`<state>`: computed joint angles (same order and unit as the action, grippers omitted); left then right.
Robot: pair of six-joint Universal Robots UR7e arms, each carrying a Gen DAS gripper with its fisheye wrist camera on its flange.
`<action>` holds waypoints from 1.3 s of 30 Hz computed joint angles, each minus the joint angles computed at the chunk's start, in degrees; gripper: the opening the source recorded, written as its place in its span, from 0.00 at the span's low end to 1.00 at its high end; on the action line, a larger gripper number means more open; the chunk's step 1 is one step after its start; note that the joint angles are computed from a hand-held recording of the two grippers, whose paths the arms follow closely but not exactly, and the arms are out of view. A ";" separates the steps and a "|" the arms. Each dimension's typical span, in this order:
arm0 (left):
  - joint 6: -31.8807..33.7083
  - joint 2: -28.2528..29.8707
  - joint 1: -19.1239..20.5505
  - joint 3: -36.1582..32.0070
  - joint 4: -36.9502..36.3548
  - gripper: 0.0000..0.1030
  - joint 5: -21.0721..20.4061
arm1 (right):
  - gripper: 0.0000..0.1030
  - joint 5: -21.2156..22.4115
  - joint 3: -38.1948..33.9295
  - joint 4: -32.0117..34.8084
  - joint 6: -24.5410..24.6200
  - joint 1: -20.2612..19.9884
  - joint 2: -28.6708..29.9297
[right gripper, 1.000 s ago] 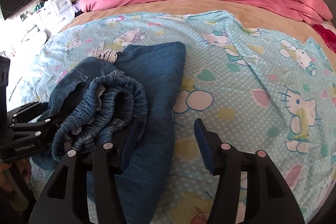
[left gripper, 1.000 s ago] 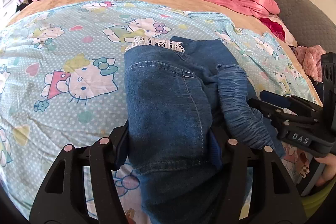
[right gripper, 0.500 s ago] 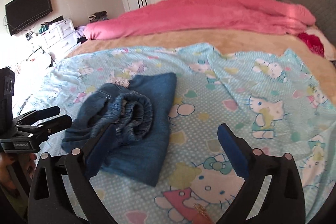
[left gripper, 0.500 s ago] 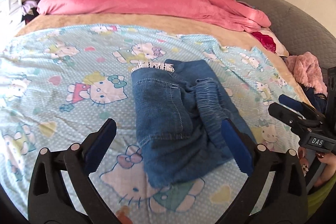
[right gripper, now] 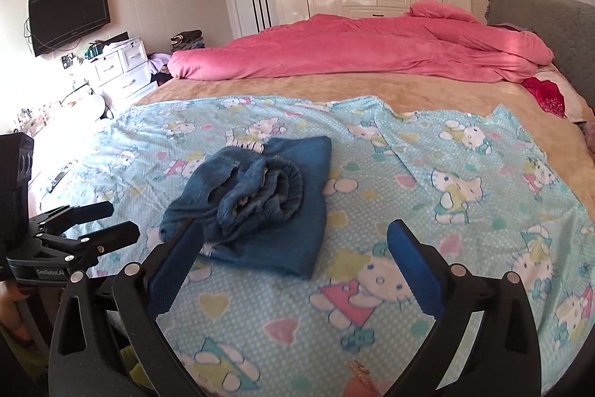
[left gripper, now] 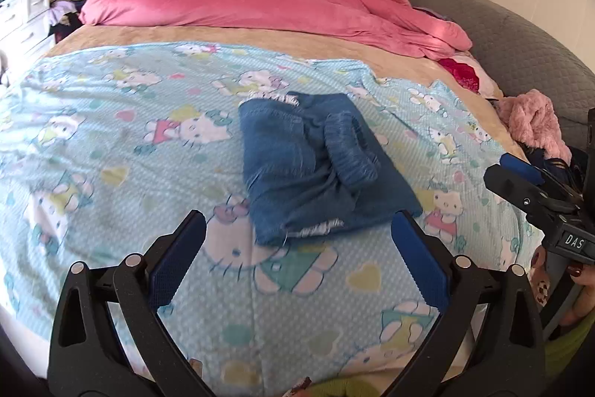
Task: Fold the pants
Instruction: 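Release the folded pants and withdraw both grippers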
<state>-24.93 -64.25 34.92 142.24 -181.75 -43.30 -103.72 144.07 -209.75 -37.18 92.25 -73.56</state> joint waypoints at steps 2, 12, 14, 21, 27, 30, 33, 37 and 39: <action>-1.25 -0.79 -0.61 0.97 0.84 0.91 0.23 | 0.96 -0.62 0.81 -0.23 0.21 -0.10 -0.23; -5.32 -2.58 -1.60 4.86 3.56 0.91 -1.03 | 0.96 -5.26 3.39 -2.08 0.65 -1.33 2.79; -5.25 -2.34 -1.00 4.87 3.36 0.91 -1.70 | 0.96 -5.96 3.51 -2.43 0.54 -1.40 3.47; -5.83 -2.11 -0.59 4.65 4.08 0.91 -2.22 | 0.96 -6.16 3.64 -2.49 0.32 -1.93 4.16; -6.69 -2.18 -0.72 4.65 4.82 0.91 -1.69 | 0.96 -5.90 3.92 -2.70 0.52 -1.90 4.51; -7.28 -2.36 -1.04 4.70 5.54 0.91 -1.33 | 0.96 -5.90 3.99 -2.73 0.59 -1.83 4.58; -8.12 -2.55 -1.45 4.70 6.62 0.91 -0.65 | 0.96 -5.83 3.99 -2.60 0.56 -1.69 4.46; -8.28 -2.63 -1.60 4.78 6.60 0.91 -0.56 | 0.96 -5.87 3.99 -2.82 0.44 -1.55 4.39; -8.28 -2.61 -1.59 4.76 6.75 0.91 -0.49 | 0.96 -5.70 3.98 -2.63 0.42 -1.60 4.16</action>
<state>-33.22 -66.86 33.33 147.00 -175.00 -43.79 -109.42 148.05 -212.38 -36.76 90.65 -69.39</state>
